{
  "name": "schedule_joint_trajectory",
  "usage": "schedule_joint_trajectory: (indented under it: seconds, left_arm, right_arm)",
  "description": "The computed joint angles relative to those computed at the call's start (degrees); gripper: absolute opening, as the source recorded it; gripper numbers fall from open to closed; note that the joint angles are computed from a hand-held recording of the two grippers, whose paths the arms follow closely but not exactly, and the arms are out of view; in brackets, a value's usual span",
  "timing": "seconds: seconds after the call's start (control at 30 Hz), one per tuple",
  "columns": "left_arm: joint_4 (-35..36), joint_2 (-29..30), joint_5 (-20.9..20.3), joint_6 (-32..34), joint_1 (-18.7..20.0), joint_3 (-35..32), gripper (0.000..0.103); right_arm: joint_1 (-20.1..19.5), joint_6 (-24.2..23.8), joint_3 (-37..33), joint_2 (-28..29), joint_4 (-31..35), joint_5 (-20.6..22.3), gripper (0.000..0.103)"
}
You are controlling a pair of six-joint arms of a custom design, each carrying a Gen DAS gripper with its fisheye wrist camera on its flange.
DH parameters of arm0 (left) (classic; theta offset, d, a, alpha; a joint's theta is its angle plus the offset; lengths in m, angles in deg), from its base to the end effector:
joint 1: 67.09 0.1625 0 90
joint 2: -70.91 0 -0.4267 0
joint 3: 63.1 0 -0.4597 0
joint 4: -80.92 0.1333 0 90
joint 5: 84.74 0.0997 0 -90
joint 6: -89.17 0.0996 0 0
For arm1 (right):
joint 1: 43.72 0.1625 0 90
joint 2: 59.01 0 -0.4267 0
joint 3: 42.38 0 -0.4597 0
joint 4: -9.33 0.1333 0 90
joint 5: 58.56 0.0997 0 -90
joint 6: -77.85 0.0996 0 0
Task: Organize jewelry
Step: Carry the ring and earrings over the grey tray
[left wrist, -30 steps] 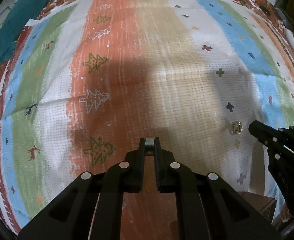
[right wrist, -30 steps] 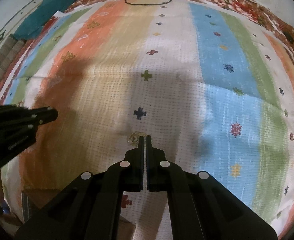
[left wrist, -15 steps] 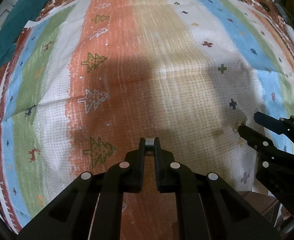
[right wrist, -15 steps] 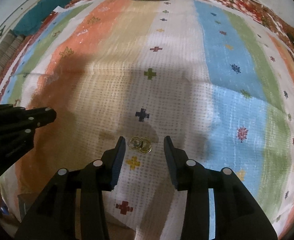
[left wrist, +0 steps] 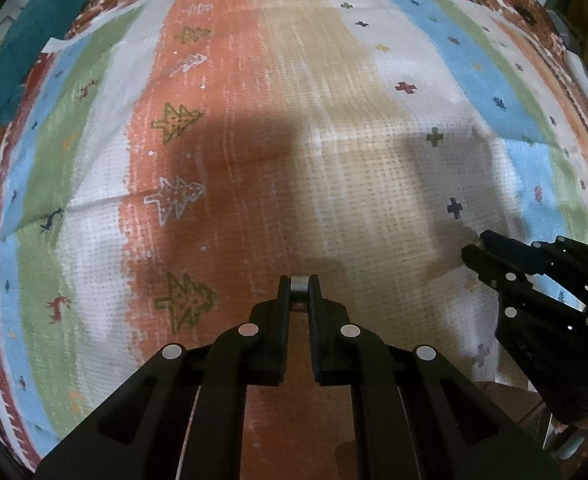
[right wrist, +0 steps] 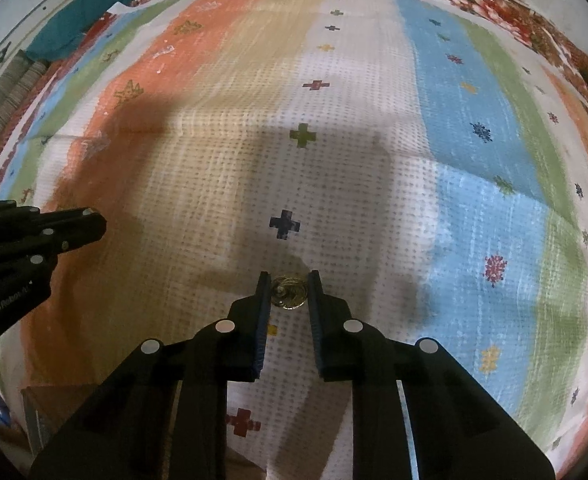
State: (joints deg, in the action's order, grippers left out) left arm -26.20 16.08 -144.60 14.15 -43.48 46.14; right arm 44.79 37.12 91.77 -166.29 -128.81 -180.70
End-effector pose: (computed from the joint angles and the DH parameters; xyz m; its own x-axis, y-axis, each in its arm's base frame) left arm -0.4218 -0.3844 0.0085 -0.7217 -0.0715 -0.6885 0.1231 0.9655 -0.2293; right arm 0.0697 -0.4088 0.3197 -0.6535 -0.4450 0.6124 -0.5307 0.8462 0.0486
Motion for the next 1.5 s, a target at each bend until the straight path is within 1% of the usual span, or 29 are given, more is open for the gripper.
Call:
schedule_joint_trajectory:
  seconds: [0.27,0.6,0.8,1.03,1.17,1.33,1.5]
  left_arm:
    - [0.7,-0.4,0.6,-0.3,-0.9,-0.2,0.008]
    - [0.7,-1.9,1.1,-2.2,-3.0,0.3,0.008]
    - [0.8,-2.2,1.4,-3.0,-4.7,0.2,0.008]
    - [0.7,-2.7,2.1,-3.7,-7.2,0.0,0.008]
    - [1.1,-3.1,2.5,-4.4,-8.4,-0.1,0.008]
    - [1.4,-4.0,2.6,-5.3,-9.6,0.5,0.008]
    - [1.3,-4.4,3.0,-5.7,-10.9,0.7,0.008]
  right_arm:
    - [1.1,-0.4,0.5,-2.1,0.6,0.1,0.019]
    - [2.4,-0.1,0.9,-7.6,3.5,1.2,0.019]
    - [3.1,0.4,1.2,-11.1,5.8,2.3,0.019]
    - [4.2,0.8,1.3,-14.9,8.9,4.5,0.019]
    - [4.9,0.1,1.9,-16.9,9.8,4.6,0.019]
    - [4.9,-0.6,1.9,-18.6,10.9,5.3,0.019]
    - [4.9,0.0,1.9,-19.9,12.4,5.9,0.019]
